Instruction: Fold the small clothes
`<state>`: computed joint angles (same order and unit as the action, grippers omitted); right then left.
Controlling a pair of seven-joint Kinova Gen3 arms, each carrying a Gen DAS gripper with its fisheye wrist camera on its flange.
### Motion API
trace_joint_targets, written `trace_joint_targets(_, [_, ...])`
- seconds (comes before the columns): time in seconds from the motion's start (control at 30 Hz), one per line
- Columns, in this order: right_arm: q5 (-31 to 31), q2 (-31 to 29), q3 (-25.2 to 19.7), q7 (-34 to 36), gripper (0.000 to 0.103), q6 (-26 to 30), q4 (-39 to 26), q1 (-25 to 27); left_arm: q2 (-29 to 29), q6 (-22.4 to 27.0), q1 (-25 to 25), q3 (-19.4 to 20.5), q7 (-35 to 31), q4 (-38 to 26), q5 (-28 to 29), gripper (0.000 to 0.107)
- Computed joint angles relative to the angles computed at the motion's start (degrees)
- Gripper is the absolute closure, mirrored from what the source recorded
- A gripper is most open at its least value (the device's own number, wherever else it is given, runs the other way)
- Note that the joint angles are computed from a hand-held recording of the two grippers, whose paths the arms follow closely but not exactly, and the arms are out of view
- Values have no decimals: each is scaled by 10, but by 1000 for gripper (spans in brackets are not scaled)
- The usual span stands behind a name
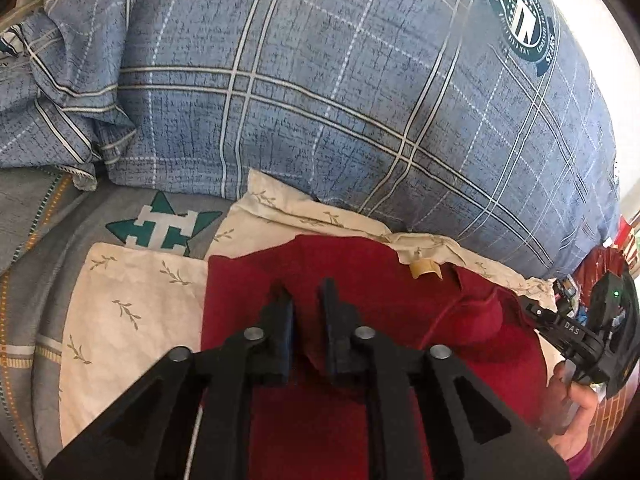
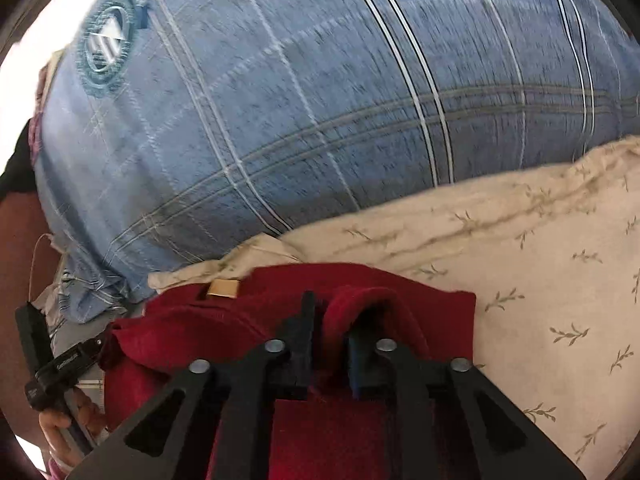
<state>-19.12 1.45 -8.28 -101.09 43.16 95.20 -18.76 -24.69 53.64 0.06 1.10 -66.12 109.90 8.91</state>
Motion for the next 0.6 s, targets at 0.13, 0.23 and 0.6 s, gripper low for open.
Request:
trace_joint_targets(0.13, [-67, -47, 76, 24, 44, -44, 47, -43, -29, -13, 7, -7, -12, 8, 8, 20])
trace_joint_targets(0.23, [-42, -81, 132, 19, 45, -59, 63, -106, -61, -26, -24, 24, 3, 13, -25, 18])
trace_joint_targets(0.6, [203, 26, 271, -97, 62, 43, -43, -372, -4, 10, -59, 118, 103, 33, -117, 18])
